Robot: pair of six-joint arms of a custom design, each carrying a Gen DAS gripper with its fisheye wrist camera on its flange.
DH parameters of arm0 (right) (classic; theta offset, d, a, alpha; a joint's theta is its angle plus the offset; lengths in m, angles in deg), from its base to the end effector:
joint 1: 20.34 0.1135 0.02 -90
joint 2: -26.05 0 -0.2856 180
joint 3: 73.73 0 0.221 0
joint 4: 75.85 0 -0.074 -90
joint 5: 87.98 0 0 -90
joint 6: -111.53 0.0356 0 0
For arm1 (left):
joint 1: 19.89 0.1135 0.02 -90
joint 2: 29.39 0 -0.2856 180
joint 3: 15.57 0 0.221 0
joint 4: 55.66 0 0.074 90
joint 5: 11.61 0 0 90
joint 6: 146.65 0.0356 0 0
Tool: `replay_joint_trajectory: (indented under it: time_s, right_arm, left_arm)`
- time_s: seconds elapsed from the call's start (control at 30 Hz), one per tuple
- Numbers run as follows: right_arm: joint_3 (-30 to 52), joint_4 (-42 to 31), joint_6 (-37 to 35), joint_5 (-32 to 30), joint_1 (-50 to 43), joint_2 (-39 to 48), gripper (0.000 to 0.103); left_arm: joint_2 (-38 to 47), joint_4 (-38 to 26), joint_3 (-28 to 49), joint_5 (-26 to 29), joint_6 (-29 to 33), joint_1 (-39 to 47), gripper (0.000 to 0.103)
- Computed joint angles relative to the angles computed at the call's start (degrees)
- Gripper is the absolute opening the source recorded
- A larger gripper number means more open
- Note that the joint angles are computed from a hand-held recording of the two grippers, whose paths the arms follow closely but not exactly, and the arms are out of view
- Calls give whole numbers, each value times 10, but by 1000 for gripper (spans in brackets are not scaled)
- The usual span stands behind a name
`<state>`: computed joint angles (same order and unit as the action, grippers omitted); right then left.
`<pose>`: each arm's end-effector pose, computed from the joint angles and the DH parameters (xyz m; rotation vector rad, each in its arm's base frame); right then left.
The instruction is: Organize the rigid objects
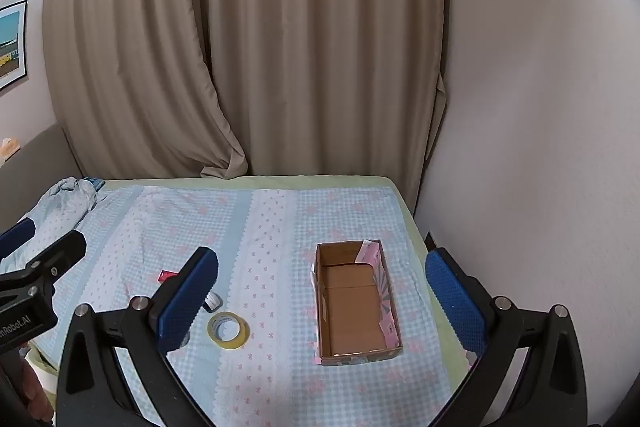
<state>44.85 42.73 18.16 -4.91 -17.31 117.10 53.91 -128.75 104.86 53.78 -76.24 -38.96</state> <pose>0.3113 0.0208 0.4402 -0.1901 2.1518 0.1273 0.2402 -0.0673 0.4681 -0.2457 2.1208 0.0786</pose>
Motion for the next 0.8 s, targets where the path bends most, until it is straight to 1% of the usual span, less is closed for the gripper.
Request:
replay_joint_trajectory:
  time_s: [0.17,0.23,0.27,0.4,0.8]
  right_arm:
    - [0,1,2,3,4,1,103]
    - [15,-11,-1,0,1,5,103]
    - [5,-1,-1,-1,3,4,103]
    - [9,-1,-1,-9,2,7,103]
    - [-4,8,1,-15,2,2,103]
  left_arm:
    - [-2,5,-10,-4,-1,-3,102]
    - [-3,4,-11,-4,-1,-2,102]
    - [-3,4,-11,-4,-1,-2,102]
    - [-6,7,-18,-10,1,-4,102]
    - [5,-4,3,4,5,7,102]
